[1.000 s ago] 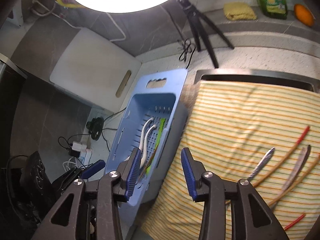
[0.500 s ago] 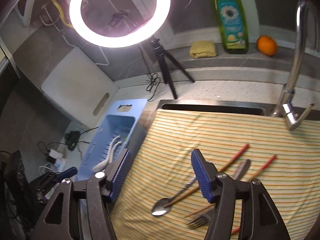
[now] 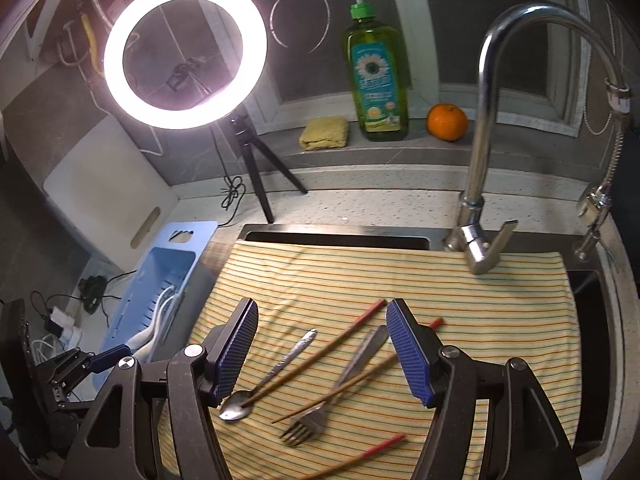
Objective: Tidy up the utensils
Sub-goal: 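Move both tools back over the chopsticks and cutlery on the cloth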
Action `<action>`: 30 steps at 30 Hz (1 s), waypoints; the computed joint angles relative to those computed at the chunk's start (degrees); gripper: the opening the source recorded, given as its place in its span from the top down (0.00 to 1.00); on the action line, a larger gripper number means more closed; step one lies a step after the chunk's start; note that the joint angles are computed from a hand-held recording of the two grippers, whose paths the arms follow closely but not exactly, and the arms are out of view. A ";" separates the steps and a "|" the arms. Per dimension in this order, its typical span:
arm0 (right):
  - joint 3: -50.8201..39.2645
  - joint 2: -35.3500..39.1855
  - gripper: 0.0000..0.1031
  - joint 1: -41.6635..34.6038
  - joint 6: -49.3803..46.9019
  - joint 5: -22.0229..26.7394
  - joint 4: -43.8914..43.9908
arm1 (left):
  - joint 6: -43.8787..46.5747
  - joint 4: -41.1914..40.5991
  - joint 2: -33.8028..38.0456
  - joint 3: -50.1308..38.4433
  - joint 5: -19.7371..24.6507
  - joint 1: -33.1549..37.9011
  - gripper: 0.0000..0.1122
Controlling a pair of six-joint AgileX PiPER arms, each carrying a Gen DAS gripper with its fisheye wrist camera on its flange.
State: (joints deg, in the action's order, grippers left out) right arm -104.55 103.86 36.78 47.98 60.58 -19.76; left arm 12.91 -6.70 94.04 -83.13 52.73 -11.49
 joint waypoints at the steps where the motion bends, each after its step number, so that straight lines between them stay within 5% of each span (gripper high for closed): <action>1: 0.66 -0.51 0.39 0.04 0.15 -0.04 -0.70 | -1.12 1.09 0.26 -0.43 0.28 -0.85 0.54; 15: 9.08 -6.39 0.39 -3.41 -3.00 -3.92 0.56 | -4.94 3.34 4.14 -3.73 1.40 -5.97 0.54; 22: 18.02 -10.50 0.39 -11.20 -9.85 -10.01 15.26 | -2.55 1.95 8.73 -5.27 1.63 -5.66 0.56; 26: 22.10 -10.96 0.39 -14.90 -14.61 -13.09 24.65 | 0.23 0.26 11.84 -6.82 2.70 -5.69 0.70; 30: 23.99 -9.06 0.51 -18.65 -20.74 -13.40 36.25 | 0.86 0.41 13.67 -7.92 3.60 -5.90 0.78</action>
